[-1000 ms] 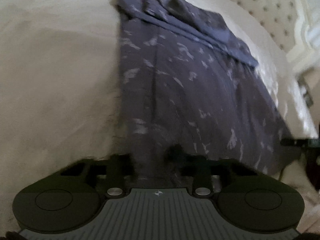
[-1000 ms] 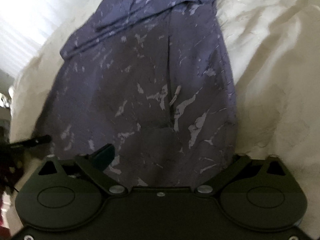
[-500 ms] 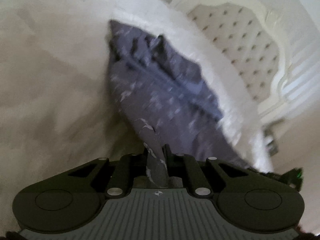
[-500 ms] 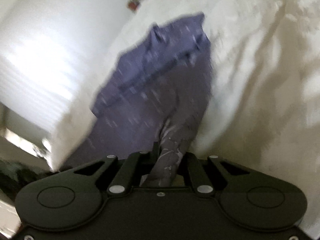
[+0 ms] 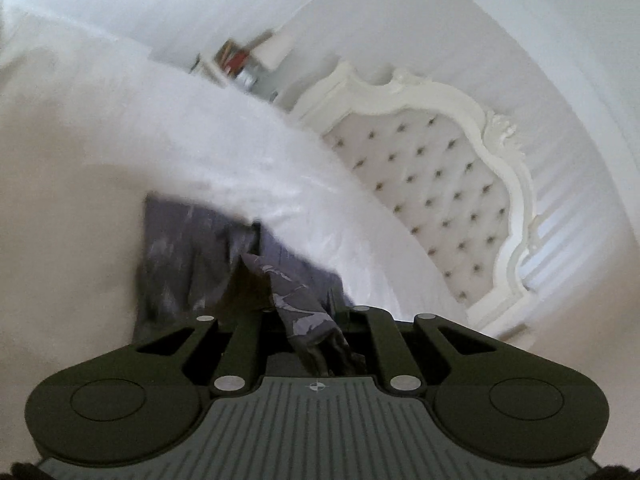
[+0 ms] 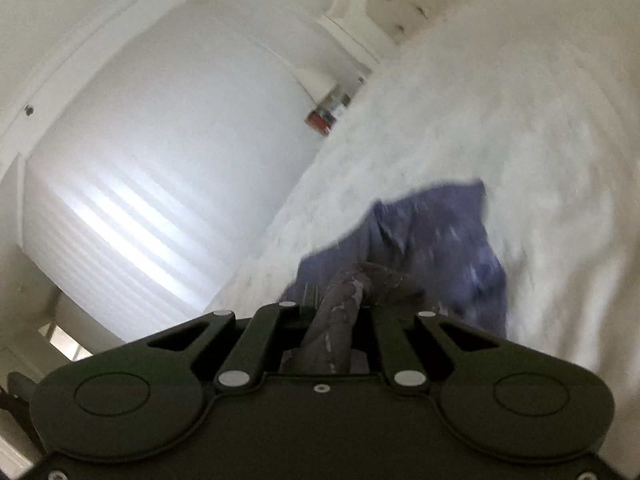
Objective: Fold large clothes
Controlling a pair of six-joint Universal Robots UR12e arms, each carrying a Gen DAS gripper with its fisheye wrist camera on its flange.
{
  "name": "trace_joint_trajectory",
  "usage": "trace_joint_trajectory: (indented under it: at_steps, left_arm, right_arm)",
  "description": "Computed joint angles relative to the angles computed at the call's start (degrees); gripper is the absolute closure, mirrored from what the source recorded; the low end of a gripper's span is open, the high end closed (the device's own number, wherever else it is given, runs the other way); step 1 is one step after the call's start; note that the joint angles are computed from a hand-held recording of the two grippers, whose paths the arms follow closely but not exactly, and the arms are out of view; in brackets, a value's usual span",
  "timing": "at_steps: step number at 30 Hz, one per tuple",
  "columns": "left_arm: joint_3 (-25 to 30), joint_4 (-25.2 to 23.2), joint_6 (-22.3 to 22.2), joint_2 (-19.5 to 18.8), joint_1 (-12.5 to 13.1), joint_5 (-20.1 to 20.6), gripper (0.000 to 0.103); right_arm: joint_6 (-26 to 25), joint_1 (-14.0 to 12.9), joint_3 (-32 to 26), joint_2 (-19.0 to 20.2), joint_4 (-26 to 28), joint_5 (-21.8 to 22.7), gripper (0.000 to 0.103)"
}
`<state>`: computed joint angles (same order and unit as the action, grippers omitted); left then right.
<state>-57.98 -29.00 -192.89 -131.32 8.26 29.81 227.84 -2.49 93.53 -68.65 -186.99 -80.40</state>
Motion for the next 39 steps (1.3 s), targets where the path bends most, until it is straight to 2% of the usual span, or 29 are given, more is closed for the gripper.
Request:
trace_joint_trajectory:
  at_steps: [3, 7, 12, 20, 23, 26, 29, 30, 31, 32, 33, 34, 35, 36, 37, 38, 39]
  left_arm:
    - [5.79, 2.22, -2.05, -3.53, -1.43, 3.08, 0.09]
    - [13.01, 1.95, -2.24, -7.9, -3.17, 8.68, 0.09]
    - [20.98, -4.93, -1.73, -12.42, -4.7, 13.75, 0.09]
    - [32.63, -17.33, 2.6, -19.18, -6.25, 20.53, 0.087]
    - [36.33, -20.52, 0.96, -21.55, -6.46, 21.18, 0.087]
    - [37.32, -19.85, -2.55, -22.67, -6.26, 19.73, 0.086]
    - [38.51, -19.42, -3.52, -23.62, -5.85, 17.1, 0.078]
    - [38.95, -19.48, -3.17, -23.87, -5.69, 16.23, 0.073]
    - [40.66, -19.98, -2.91, -24.8, -5.57, 15.48, 0.059]
    - [40.37, -18.08, -3.38, -24.8, -5.44, 14.81, 0.049]
    - [39.79, -14.64, -4.76, -24.77, -5.44, 14.81, 0.023]
    - [38.19, -9.65, -6.65, -24.23, -5.37, 15.26, 0.003]
    - [37.92, -6.21, -8.2, -24.29, -5.38, 15.79, 0.0]
    - [37.97, -3.96, -9.29, -24.34, -5.31, 16.03, 0.0]
    - [38.18, -3.61, -9.42, -24.24, -5.26, 16.27, 0.0]
    - [38.39, -4.19, -8.88, -24.01, -5.26, 16.69, 0.0]
    - [38.27, -4.76, -7.83, -23.61, -5.3, 17.01, 0.0]
  right_arm:
    - [-2.08, -0.41, -4.93, 3.06, 1.14, -2.1, 0.091]
    - [-5.22, -0.6, -11.54, 7.37, 4.82, -6.23, 0.091]
    - [-7.59, -1.0, -18.52, 12.12, 11.53, -8.45, 0.091]
    - [-7.92, -1.68, -24.54, 16.77, 20.31, -8.81, 0.091]
    - [-7.23, -1.84, -25.7, 18.01, 22.45, -8.91, 0.091]
    - [-5.92, -1.86, -25.96, 18.83, 21.82, -9.12, 0.09]
    - [-5.77, -2.02, -25.31, 18.85, 19.72, -8.53, 0.08]
    - [-5.89, -2.05, -25.26, 18.86, 19.14, -8.42, 0.073]
    - [-6.09, -2.14, -24.88, 18.74, 17.96, -8.12, 0.066]
    - [-6.15, -2.23, -24.61, 18.67, 16.93, -7.74, 0.064]
    - [-6.11, -2.32, -24.43, 18.58, 16.17, -7.4, 0.059]
    - [-6.05, -2.29, -24.49, 18.63, 15.7, -7.26, 0.054]
    - [-6.13, -2.26, -24.37, 18.51, 15.22, -7.2, 0.051]
    - [-6.2, -2.27, -24.39, 18.51, 14.79, -7.01, 0.044]
    - [-6.36, -2.28, -24.3, 18.49, 13.91, -6.48, 0.03]
    - [-6.8, -2.18, -24.32, 18.53, 12.96, -6.38, 0.021]
    - [-8.06, -1.85, -24.29, 18.51, 11.61, -7.45, 0.008]
